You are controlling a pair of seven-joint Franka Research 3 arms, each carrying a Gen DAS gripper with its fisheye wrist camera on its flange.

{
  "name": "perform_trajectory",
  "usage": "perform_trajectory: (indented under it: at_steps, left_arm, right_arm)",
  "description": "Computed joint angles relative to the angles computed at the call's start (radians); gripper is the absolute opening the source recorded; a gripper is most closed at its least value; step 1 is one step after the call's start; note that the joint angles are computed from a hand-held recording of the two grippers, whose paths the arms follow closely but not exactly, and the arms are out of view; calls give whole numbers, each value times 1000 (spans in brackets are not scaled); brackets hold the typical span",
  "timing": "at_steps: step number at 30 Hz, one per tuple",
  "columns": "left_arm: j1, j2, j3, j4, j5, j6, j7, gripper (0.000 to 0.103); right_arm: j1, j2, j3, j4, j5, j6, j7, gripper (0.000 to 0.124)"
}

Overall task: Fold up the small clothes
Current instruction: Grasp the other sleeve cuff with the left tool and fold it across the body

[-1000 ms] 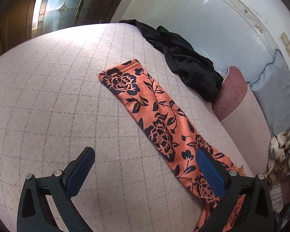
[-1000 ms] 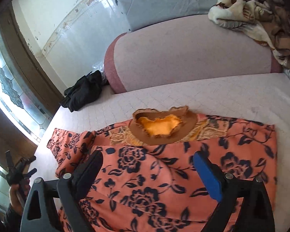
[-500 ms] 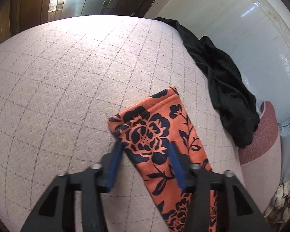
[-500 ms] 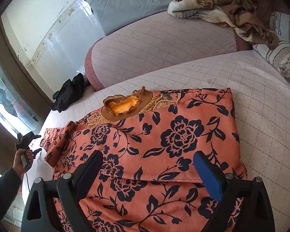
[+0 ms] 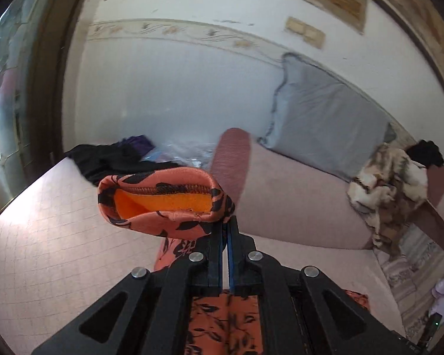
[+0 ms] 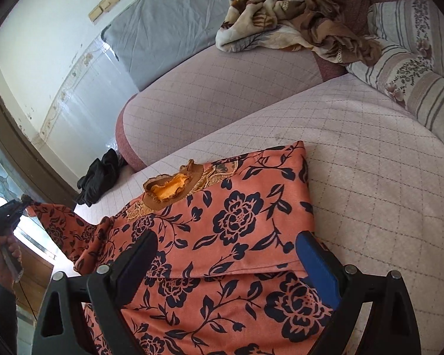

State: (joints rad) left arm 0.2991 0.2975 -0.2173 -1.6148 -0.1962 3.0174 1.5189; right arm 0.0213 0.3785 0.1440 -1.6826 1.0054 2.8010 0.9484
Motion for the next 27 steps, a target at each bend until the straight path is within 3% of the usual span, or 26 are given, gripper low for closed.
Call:
perform_trajectory:
  at_steps: [2, 3, 6, 7, 8, 9, 10, 11, 13, 18, 21, 25, 27]
  left_arm:
    - [26, 9, -141, 29, -82, -10, 123, 2]
    - [17, 22, -184, 50, -113, -18, 167, 2]
    - [-83, 92, -214, 135, -119, -72, 200, 3]
    - [-133, 113, -200, 157, -104, -90, 178, 3]
    - [-176, 150, -188, 193, -89, -120, 171, 11]
    - [-218, 200, -174, 257, -105, -206, 204, 27]
    - [-227, 258, -194, 322, -55, -319, 186, 76]
    - [-256, 294, -179, 353, 1, -394, 138, 88]
    - [-313, 282, -100, 309, 8, -476, 96, 87]
    - [-223, 102, -81, -23, -80, -320, 117, 87]
    - [-225, 24, 16, -158, -14, -241, 34, 87]
    - [-221, -17, 127, -263, 112, -182, -164, 87]
    - [-216, 6, 157, -254, 175, -189, -248, 87]
  right_arm:
    - [-27, -28, 15, -31, 68, 7, -45, 96]
    - [-36, -43, 18, -46, 102, 9, -70, 96]
    - [-50, -83, 7, -86, 201, 8, -131, 96]
    - [-49, -94, -2, -98, 221, 4, -139, 96]
    - [-47, -103, -12, -108, 239, 0, -142, 96]
    - [-46, -109, -21, -116, 256, -6, -144, 96]
    - [-43, -112, -31, -124, 261, -15, -137, 96]
    - [-38, -113, -43, -128, 251, -25, -115, 96]
    - [-38, -111, -57, -132, 251, -50, -88, 96]
    - [-46, -109, -71, -124, 273, -114, -107, 96]
    - [-48, -68, -71, -62, 254, -178, -79, 96]
    - [-26, 58, -65, 127, 99, -270, 37, 96]
    - [5, 156, -83, 263, -57, -313, 161, 96]
